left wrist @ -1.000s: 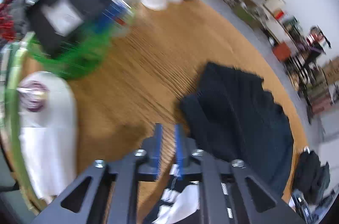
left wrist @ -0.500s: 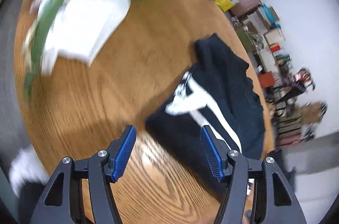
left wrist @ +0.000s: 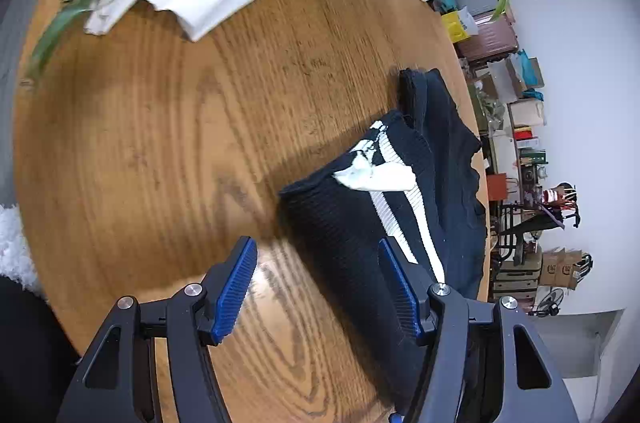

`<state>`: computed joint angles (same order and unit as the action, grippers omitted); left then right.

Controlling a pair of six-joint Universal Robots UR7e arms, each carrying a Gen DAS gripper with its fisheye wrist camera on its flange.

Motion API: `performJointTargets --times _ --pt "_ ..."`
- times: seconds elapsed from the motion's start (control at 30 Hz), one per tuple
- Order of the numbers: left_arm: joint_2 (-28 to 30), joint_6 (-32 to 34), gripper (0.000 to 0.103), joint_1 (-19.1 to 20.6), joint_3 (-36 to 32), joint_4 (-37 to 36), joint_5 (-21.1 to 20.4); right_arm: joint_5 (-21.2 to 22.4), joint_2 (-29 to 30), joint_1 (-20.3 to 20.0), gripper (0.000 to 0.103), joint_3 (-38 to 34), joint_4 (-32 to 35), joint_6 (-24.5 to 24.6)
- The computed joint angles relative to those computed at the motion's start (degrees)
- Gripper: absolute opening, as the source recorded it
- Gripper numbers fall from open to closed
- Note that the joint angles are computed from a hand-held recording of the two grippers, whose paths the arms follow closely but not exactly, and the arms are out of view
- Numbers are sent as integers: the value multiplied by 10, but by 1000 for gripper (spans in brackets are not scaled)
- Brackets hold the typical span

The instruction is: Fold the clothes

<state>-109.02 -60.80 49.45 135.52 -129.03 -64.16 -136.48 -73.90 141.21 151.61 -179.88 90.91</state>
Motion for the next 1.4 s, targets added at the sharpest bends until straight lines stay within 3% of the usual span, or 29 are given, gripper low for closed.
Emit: performJointTargets --times 0.13,0.3,0.33,0.37,0.4,0.43,0.53,0.63,0.7,0.83,1.03,1.1,1.2,1.3,1.4 --pt "21 -8 64 -4 6 -38 15 -9 40 -16 65 0 -67 10" --pt "39 -19 62 -11 16 -80 37 -47 83 -19 63 -7 -112 61" --pt "43 -22 58 -12 16 -84 43 -52 85 -20 62 -10 -109 70" --pt "50 -25 44 -9 13 -82 45 -56 88 -21 61 -13 -105 79" --pt "55 -23 35 -5 9 -78 43 -60 89 -23 52 -16 -102 88" --pt "60 -18 12 2 6 -77 39 -57 87 -26 38 -15 -96 88" --pt "61 20 9 10 6 -84 33 -52 105 -31 19 -9 -138 55" --pt "23 18 7 0 19 -53 41 -56 95 -16 15 -2 -137 55" --pt "-3 16 7 -8 26 -30 45 -54 81 -2 14 2 -115 78" --pt "-98 -9 7 -26 40 75 42 -62 42 55 10 6 15 184" --pt "-293 -104 7 -126 37 339 57 -31 -1 173 9 -1 210 360" --pt "-326 -138 7 -148 30 389 60 -25 -10 201 9 -7 244 389" --pt "-347 -164 7 -173 22 412 61 -22 -16 220 9 -15 267 400" --pt "-335 -173 7 -206 11 406 78 -39 -23 217 9 -24 262 370" --pt "-295 -148 7 -194 6 343 82 -57 -31 205 9 -31 246 325"
